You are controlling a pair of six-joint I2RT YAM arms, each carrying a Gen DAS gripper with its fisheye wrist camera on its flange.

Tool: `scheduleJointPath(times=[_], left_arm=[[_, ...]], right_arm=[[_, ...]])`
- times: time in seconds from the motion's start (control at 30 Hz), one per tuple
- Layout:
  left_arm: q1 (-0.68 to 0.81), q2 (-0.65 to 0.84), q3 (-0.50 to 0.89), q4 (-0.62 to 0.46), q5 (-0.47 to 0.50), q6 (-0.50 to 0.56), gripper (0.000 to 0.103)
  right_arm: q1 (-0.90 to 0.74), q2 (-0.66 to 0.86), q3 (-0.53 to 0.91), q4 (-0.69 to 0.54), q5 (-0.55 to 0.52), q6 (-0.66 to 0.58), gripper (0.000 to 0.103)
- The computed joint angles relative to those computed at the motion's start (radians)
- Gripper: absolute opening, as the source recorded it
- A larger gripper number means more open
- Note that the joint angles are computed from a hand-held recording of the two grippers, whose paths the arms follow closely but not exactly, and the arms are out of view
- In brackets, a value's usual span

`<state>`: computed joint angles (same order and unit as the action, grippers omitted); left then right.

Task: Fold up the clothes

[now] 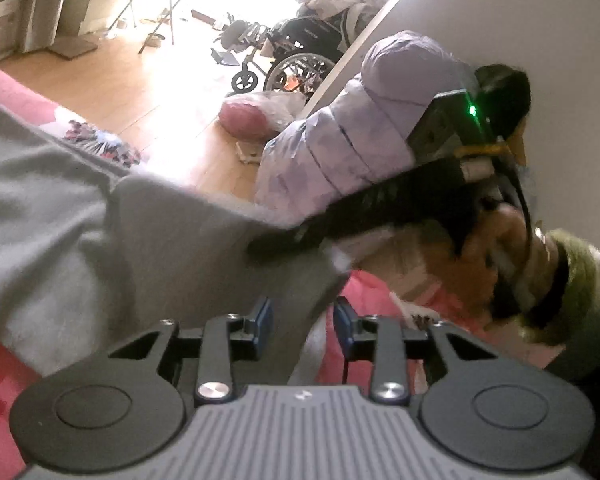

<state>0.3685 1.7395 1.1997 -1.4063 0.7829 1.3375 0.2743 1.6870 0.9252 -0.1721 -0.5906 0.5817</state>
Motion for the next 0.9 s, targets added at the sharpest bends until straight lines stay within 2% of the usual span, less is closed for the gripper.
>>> scheduleJointPath(times=[0.13, 0.3, 0.43, 0.63, 0.7, 0.8, 0.9], left_arm=[[0.019, 0.044, -0.051, 0.098, -0.125, -0.048, 0.034], [0.010, 0.083, -0.169, 0.289, -0.273, -0.151, 0.034], [0.022, 0.135, -0.185, 0.310, -0.294, -0.237, 0.034], [0.026, 0.169, -0.170, 0.232, -0.252, -0.264, 0.034], [0.012, 0.163, -0.182, 0.228, -0.244, -0.272, 0.031], [-0.020, 0.157, -0.209, 0.243, -0.254, -0.309, 0.020], [-0.038, 0.140, -0.242, 0.267, -0.273, -0.326, 0.019]], right_arm=[[-0.110, -0.034, -0.018, -0.060, 0.046, -0.082, 0.004], [-0.203, 0.058, 0.028, -0.121, 0.060, -0.206, 0.003], [-0.228, 0.136, 0.059, -0.128, 0.069, -0.260, 0.003], [-0.227, 0.185, 0.059, -0.128, 0.099, -0.304, 0.008], [-0.241, 0.178, 0.040, -0.123, 0.087, -0.305, 0.009], [-0.256, 0.153, 0.013, -0.121, 0.068, -0.314, 0.012], [-0.264, 0.125, -0.010, -0.127, 0.055, -0.336, 0.012]])
